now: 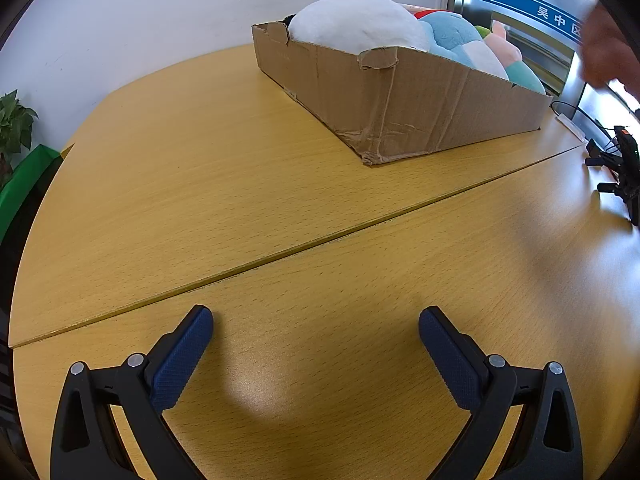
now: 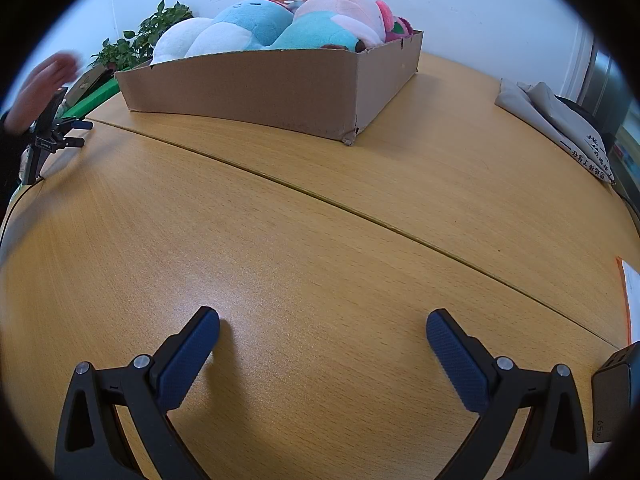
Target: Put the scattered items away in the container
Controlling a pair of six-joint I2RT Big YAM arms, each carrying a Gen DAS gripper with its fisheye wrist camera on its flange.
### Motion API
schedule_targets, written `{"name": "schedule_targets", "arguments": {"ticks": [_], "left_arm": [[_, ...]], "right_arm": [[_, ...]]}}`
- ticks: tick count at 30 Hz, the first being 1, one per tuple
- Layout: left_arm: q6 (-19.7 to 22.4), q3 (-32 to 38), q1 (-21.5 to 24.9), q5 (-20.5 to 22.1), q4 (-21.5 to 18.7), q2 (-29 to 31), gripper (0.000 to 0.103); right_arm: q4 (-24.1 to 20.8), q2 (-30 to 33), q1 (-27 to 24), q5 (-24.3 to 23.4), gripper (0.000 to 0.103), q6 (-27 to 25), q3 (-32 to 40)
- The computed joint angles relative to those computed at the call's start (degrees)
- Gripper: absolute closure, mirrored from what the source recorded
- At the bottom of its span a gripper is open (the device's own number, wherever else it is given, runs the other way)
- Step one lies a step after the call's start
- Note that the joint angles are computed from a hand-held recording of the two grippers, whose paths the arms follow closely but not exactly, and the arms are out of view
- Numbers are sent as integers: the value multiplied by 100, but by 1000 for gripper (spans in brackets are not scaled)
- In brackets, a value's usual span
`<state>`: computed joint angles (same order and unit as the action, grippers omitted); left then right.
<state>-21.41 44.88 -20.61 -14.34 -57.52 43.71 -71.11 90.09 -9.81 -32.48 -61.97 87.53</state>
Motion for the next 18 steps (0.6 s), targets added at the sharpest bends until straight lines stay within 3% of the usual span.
{"name": "schedule_targets", "arguments": {"ticks": [18], "left_arm": [[14,22,21,11,-1,21,0]], "right_arm": [[61,-25,16,18,0,33,-55]]}}
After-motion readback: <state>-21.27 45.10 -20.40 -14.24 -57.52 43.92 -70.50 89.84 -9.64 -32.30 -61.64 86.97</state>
